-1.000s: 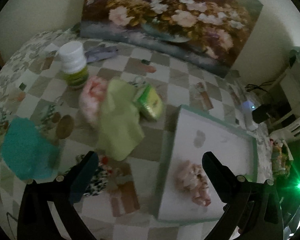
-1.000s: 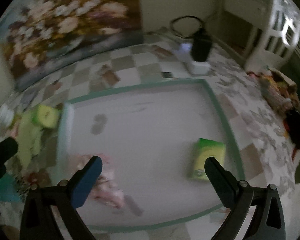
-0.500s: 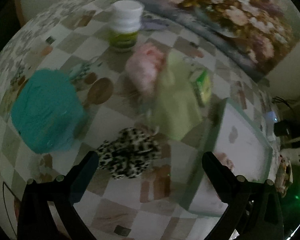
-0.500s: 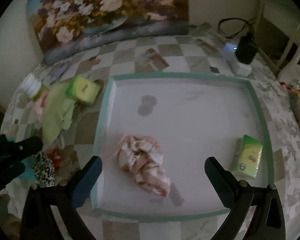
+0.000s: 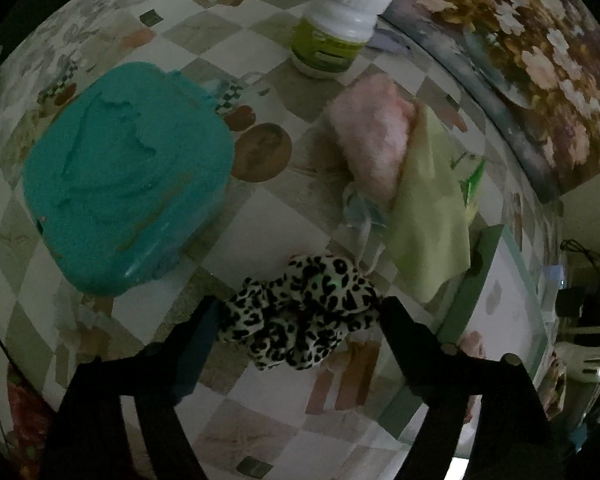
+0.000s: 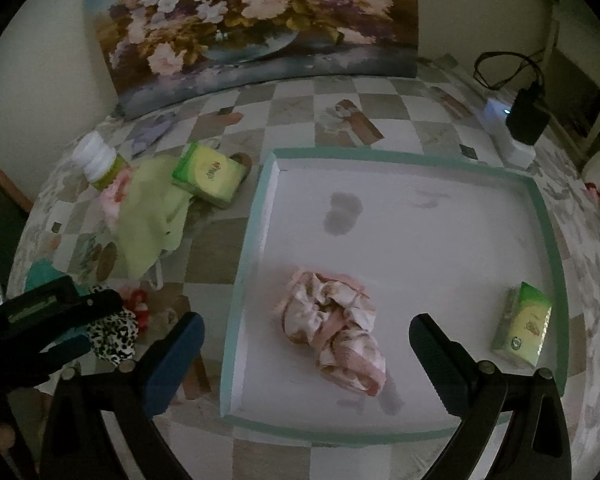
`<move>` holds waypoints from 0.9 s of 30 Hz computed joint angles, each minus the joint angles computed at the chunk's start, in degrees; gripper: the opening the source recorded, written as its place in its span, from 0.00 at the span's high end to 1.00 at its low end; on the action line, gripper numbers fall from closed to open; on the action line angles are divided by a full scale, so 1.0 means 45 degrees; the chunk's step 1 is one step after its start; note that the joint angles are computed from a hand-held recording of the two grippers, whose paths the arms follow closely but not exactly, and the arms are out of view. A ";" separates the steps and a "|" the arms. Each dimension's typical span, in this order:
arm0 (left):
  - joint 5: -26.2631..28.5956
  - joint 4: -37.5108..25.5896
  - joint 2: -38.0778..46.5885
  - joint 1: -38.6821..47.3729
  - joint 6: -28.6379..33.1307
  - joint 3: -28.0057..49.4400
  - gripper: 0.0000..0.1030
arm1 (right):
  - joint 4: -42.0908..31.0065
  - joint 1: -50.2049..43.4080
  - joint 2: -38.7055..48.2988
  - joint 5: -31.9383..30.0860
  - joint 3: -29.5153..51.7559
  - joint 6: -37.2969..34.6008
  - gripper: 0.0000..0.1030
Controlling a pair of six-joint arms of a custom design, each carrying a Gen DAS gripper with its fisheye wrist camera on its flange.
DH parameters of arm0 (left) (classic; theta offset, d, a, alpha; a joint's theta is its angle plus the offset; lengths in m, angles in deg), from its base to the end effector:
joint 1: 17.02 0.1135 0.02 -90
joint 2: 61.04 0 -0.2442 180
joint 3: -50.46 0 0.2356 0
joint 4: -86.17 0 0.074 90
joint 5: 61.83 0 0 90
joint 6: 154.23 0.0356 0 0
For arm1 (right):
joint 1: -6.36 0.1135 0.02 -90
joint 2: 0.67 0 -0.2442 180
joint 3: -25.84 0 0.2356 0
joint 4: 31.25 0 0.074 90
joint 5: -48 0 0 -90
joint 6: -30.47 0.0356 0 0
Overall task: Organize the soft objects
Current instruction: 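Grasp the leopard-print scrunchie with the left gripper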
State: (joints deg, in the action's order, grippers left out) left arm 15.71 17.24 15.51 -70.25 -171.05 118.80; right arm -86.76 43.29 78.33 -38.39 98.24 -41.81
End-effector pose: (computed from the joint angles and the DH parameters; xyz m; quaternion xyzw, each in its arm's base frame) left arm 0.1382 -0.1721 0.2113 -0.4562 0.8763 -0.0910 0.1255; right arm 0.2081 0.1536 0.2293 -0.1544 0.9577 0.0834 0.2280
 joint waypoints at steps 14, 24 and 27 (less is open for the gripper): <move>0.0135 0.0761 -0.0886 0.0209 -0.0246 -0.0869 0.33 | 0.0488 0.0838 0.1401 -0.2327 0.1873 0.0857 0.00; 0.0004 0.0753 -0.1300 -0.0134 -0.0734 -0.1160 0.57 | 0.0708 0.0521 0.2663 -0.3527 0.2307 0.2191 0.13; -0.0167 0.0695 -0.1519 -0.0307 -0.0847 -0.1199 0.67 | 0.0870 0.0562 0.2904 -0.3761 0.2319 0.2528 0.17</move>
State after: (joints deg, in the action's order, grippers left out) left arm 14.96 20.37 8.67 -71.63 -174.86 113.41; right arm -82.85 45.82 91.40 -55.31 108.67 -30.43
